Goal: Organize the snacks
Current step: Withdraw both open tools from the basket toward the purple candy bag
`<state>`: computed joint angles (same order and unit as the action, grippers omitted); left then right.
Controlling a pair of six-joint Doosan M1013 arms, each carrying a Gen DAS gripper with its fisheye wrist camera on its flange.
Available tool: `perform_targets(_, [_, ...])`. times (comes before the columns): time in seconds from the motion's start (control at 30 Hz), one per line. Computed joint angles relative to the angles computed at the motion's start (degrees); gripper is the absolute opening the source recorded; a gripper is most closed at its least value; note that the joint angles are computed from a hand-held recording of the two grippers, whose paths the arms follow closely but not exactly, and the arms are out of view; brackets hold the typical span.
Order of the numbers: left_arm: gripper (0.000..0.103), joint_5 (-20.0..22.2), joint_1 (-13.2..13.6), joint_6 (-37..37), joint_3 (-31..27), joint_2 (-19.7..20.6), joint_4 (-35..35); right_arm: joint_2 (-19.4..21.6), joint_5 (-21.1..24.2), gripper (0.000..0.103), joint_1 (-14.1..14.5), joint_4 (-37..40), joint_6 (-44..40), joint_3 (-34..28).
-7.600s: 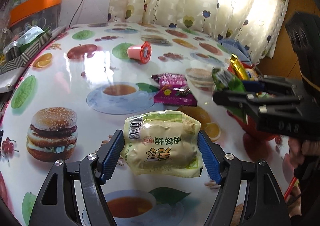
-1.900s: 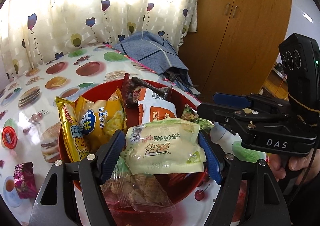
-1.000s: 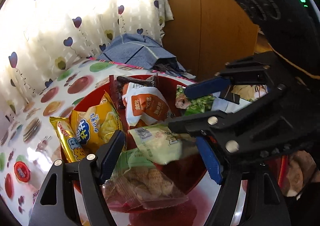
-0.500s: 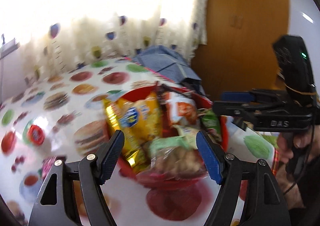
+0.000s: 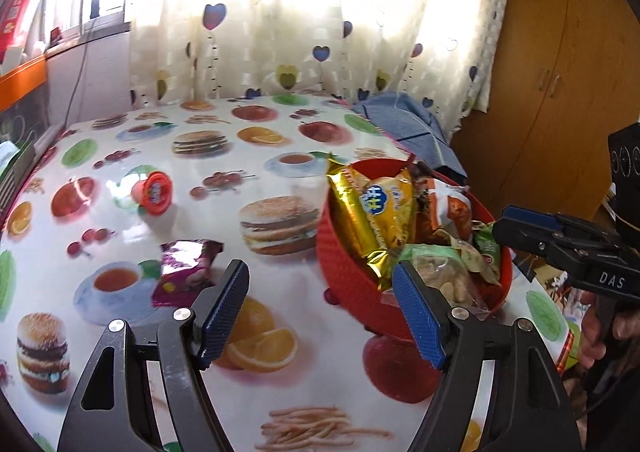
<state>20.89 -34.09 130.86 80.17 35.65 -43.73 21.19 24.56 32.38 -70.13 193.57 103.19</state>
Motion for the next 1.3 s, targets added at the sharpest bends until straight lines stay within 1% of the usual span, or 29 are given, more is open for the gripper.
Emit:
perform_targets(0.17, [0.075,-0.2,0.2,-3.7,0.5,-0.2,3.0,0.7,-0.8,0.051,0.3,2.1,-2.9,-1.2])
perform_targets(0.37, [0.075,-0.5,0.6,-5.3,1.0,-0.3,3.7,1.6,-1.4,0.051,0.6,4.4,-5.6,-2.3])
perform_targets(0.43, [0.075,0.1,0.9,-5.4,0.9,-0.3,3.6,1.8,-1.7,0.051,0.7,5.0,-6.4,-2.7])
perform_targets(0.57, [0.075,-0.4,1.3,-5.7,1.4,-0.5,3.4,2.3,-2.0,0.051,0.8,6.6,-8.5,-3.5])
perform_targets(0.67, [0.075,-0.4,1.7,-8.5,1.4,-0.3,5.3,2.7,-2.1,0.051,1.0,8.0,-10.5,-4.3])
perform_targets(0.83, [0.075,-0.9,2.6,-11.2,1.3,-0.1,7.5,3.5,-2.3,0.051,1.1,9.7,-13.2,-5.6])
perform_targets(1.03, [0.075,-0.2,3.3,-15.3,-0.3,1.0,11.1,4.5,-2.5,0.051,1.1,12.9,-17.3,-7.2])
perform_targets(1.07, [0.075,0.1,3.4,-17.2,-1.0,1.5,12.9,4.7,-2.4,0.051,1.1,13.2,-17.8,-7.4])
perform_targets(1.13, [0.075,1.1,3.6,-18.5,-2.4,2.3,14.6,5.0,-2.6,0.051,1.0,14.0,-18.8,-7.9])
perform_targets(1.17, [0.075,2.0,3.6,-20.5,-3.5,3.0,16.7,5.1,-2.5,0.051,1.0,14.4,-19.3,-8.1])
perform_targets(1.3, [0.075,3.7,3.4,-24.2,-6.6,5.1,21.5,5.7,-2.4,0.051,0.8,16.3,-21.9,-9.2])
